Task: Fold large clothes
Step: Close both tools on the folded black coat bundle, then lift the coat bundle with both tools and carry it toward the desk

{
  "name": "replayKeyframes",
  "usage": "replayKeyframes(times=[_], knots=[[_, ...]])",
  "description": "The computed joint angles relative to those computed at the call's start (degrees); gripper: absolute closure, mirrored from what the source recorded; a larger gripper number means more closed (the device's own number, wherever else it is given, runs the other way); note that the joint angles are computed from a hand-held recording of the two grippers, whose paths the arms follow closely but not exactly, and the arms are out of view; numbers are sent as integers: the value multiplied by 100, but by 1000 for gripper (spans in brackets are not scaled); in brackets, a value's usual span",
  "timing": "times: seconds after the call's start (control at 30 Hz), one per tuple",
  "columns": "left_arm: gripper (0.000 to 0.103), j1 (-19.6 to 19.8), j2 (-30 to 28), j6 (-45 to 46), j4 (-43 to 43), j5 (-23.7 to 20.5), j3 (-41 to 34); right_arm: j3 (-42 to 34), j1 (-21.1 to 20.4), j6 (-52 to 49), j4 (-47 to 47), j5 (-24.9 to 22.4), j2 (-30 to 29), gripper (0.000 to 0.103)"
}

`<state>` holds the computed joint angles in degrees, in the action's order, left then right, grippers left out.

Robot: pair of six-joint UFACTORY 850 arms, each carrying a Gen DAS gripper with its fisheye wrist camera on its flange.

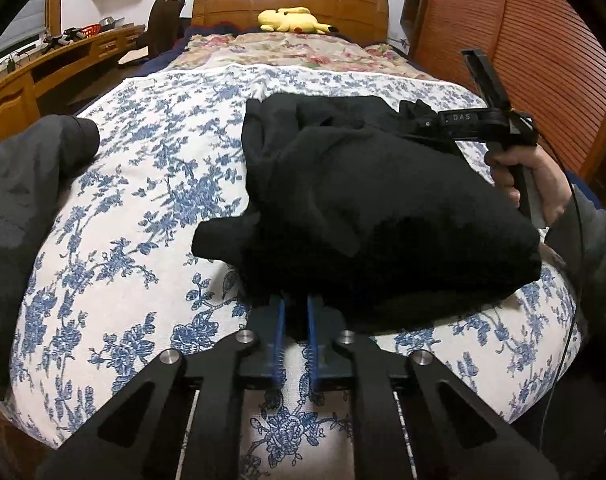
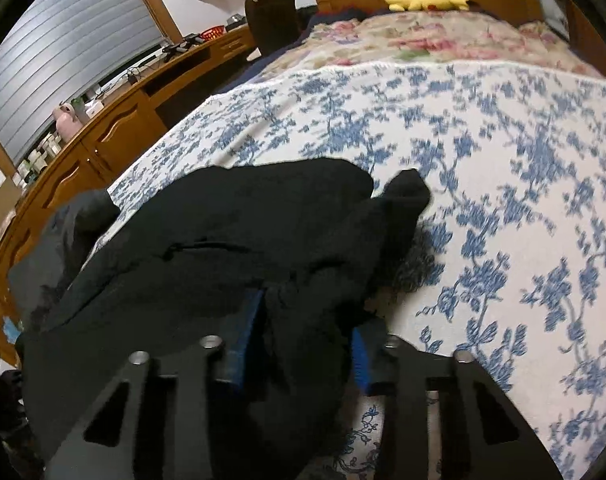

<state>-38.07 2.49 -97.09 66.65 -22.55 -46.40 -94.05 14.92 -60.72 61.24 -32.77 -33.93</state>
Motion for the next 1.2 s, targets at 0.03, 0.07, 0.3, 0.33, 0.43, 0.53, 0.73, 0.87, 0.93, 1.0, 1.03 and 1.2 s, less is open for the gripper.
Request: replayKeyframes(times=[0.03,0.07,0.3,0.33,0.43,0.53,0.73,0.87,0.93,1.0,1.03,1.2], knots=[[95,-33,18,-37,42,-54,-3,73,2,-170,127,47,56,77],[96,-79,47,-124,128,-129,-3,141,3,-352,266,91,111,79],[98,-418,207,-267,389,-792,-158,615,-47,-1342,1147,162,511,84],[98,-455,231,-247,390,-888,-185,664,-55,-1441,1220,150,556,84],[98,-547,309,-199,367,-1100,-228,847,-96,-1802,1507,104,712,85],[98,-620,376,-245,385,-1218,-229,1014,-144,-2038,1680,22,854,85],[98,-700,368,-174,363,-1304,-275,1259,-231,-2310,1767,-20,1033,85],[98,-764,331,-209,436,-1297,-315,1363,-282,-2347,1743,22,1100,85],[98,-764,301,-201,476,-1261,-340,1426,-327,-2341,1711,10,1145,85],[98,-768,260,-197,529,-1245,-375,1487,-376,-2327,1685,-3,1189,85],[98,-781,246,-200,547,-1248,-389,1524,-400,-2333,1679,-12,1212,85],[98,-772,210,-317,720,-1167,-382,1583,-438,-2186,1488,-2,1241,85]])
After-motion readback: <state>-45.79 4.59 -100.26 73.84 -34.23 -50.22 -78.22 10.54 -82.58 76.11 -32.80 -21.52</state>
